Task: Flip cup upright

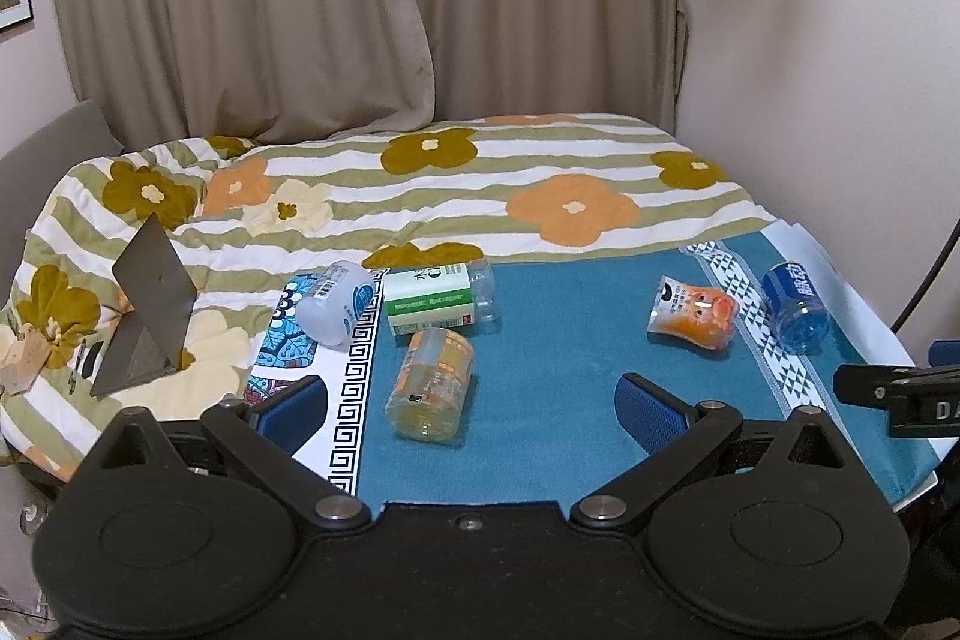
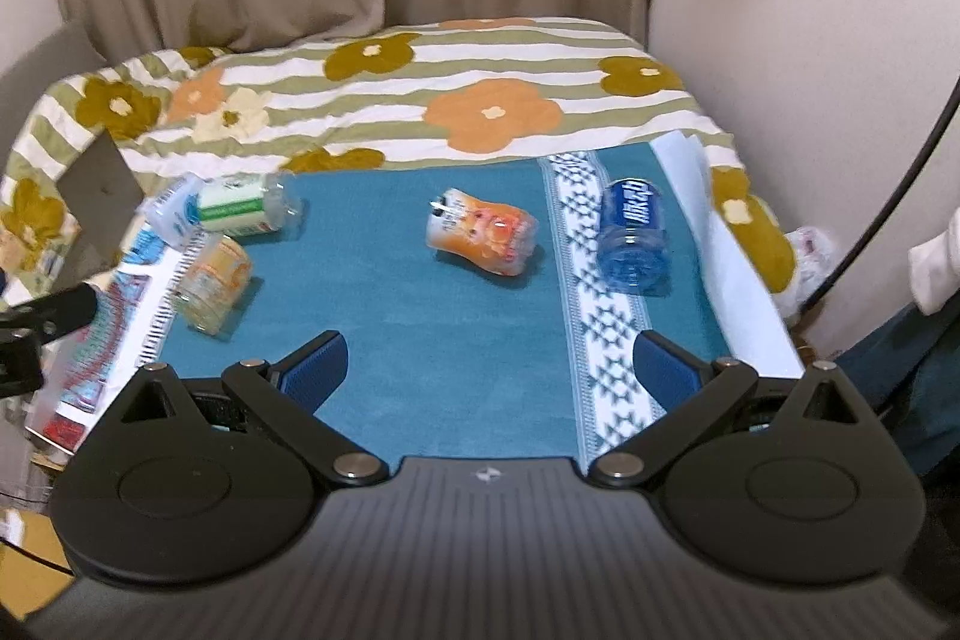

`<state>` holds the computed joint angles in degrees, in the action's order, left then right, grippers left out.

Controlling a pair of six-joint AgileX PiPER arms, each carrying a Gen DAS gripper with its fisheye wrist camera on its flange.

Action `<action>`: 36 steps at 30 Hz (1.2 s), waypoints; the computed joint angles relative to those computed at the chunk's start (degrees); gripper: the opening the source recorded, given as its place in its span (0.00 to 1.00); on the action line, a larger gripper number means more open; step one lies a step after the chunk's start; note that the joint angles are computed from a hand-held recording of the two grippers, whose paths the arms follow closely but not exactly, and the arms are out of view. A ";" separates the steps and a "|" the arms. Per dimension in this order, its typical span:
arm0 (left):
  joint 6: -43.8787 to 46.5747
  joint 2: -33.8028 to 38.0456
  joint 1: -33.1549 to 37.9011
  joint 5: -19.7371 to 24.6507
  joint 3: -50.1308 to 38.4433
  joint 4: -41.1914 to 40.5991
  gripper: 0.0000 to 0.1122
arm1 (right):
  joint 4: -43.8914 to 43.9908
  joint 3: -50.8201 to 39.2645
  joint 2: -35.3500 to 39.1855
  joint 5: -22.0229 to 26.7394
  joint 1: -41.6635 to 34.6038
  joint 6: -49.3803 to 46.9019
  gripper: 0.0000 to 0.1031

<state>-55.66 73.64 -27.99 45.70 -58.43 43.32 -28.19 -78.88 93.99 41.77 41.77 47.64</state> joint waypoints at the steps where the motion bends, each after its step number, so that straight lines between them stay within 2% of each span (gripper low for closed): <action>1: 1.62 0.38 0.88 -0.33 -0.50 -1.10 0.92 | 1.17 0.08 -0.14 -0.63 -0.30 -0.69 1.00; 6: 13.93 3.47 7.15 -2.17 -4.40 -10.12 0.92 | 4.76 -1.73 0.57 -0.23 -1.39 -4.59 1.00; 10: 23.13 6.93 12.17 -3.46 -7.61 -14.13 0.92 | 8.04 -3.35 1.72 -0.61 -3.01 -8.48 1.00; 14: 32.93 11.20 17.58 -5.65 -10.59 -20.56 0.92 | 6.57 -4.22 3.39 -2.80 -3.26 -8.74 1.00; 16: 39.11 13.80 20.53 -6.53 -12.32 -25.24 0.92 | 2.64 -5.11 5.06 -3.16 -2.52 -5.14 1.00; 18: 45.99 16.95 23.20 -6.41 -14.67 -30.49 0.92 | 2.52 -5.97 6.73 -4.21 -2.69 -4.40 1.00; 24: 60.74 28.47 28.87 -0.23 -25.11 -43.22 0.92 | 5.53 -7.96 11.36 -6.92 -3.76 -4.03 1.00; 25: 62.08 29.92 29.30 0.67 -26.37 -44.46 0.92 | 6.36 -7.26 11.59 -8.59 -4.09 -4.08 1.00; 27: 64.76 33.59 30.22 3.09 -29.84 -46.77 0.91 | 12.29 -7.07 12.28 -10.38 -5.23 -8.19 1.00; 30: 66.89 38.71 31.62 7.08 -35.15 -48.76 0.89 | 16.76 -8.78 14.44 -9.15 -5.68 -10.89 1.00; 34: 66.89 44.33 31.97 11.66 -41.87 -49.00 0.87 | 14.22 -9.88 16.74 -8.35 -4.60 -8.59 1.00; 36: 67.54 45.74 32.12 12.55 -43.35 -49.42 0.87 | 13.35 -10.51 17.92 -7.80 -4.12 -7.99 1.00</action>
<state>11.87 119.39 4.13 58.25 -101.78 -6.10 -14.84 -89.39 111.91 33.96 37.65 39.65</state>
